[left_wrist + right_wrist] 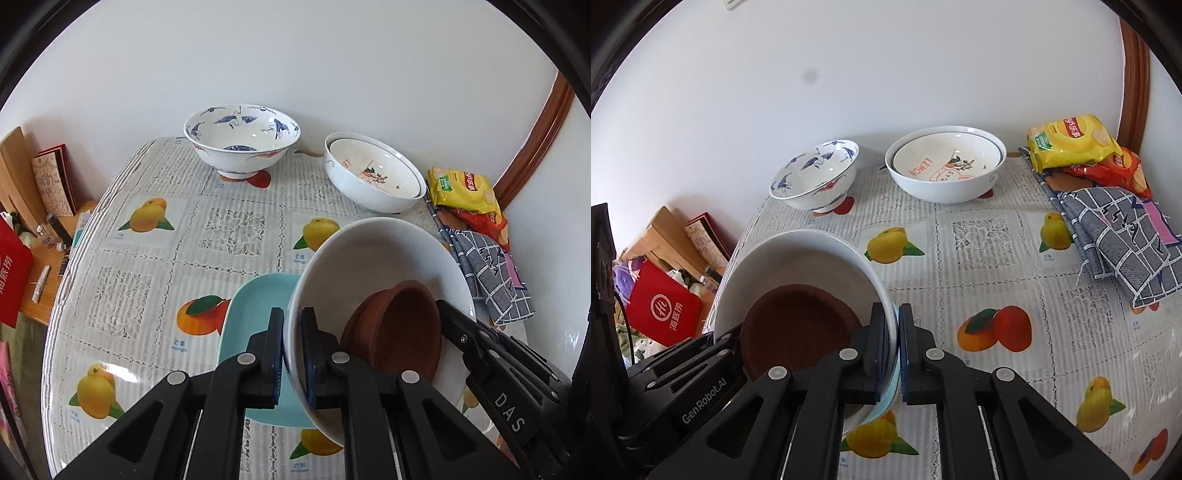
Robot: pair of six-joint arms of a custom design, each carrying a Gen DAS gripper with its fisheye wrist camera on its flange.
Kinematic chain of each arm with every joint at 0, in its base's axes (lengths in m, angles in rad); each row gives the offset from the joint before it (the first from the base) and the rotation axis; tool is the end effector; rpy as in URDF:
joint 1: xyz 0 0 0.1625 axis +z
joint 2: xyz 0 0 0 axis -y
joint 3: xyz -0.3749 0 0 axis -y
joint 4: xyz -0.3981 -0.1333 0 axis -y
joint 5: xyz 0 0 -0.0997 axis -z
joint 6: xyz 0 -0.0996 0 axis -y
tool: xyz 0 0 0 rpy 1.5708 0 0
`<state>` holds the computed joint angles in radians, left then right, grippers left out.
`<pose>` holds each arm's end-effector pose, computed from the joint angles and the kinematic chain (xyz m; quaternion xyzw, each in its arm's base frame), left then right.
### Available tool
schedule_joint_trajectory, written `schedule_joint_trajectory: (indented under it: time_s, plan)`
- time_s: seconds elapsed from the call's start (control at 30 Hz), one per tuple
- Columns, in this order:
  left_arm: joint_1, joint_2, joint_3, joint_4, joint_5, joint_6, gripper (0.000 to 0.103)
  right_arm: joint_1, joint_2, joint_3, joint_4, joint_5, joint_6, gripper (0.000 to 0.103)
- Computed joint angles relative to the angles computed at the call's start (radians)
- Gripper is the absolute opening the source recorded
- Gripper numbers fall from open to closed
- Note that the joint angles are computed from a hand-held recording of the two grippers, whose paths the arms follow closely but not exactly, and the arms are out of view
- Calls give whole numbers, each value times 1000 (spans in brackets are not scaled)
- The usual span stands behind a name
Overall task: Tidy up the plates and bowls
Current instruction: 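Lift the white bowl with both tools and carry it toward the teal plate stack, then lower the white bowl onto the teal plate and open both tools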
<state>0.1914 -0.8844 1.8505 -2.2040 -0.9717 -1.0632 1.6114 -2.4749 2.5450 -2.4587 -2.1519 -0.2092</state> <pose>-0.4855 -0.2871 0.0147 0.1966 0.9228 -0.2192 0.2484 0.0880 -0.2280 0.3823 -0.0035 -0.8864 0.3575 0.2940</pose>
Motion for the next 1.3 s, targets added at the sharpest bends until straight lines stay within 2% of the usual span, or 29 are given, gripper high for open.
schedule_joint_trajectory:
  time_s: [0.13, 1.3]
  plan:
    - [10, -4, 12, -4, -6, -3, 10, -48, -7, 9, 17, 49, -6, 7]
    - [87, 0, 52, -33, -60, 6, 10, -104, 132, 33, -63, 65, -5, 7]
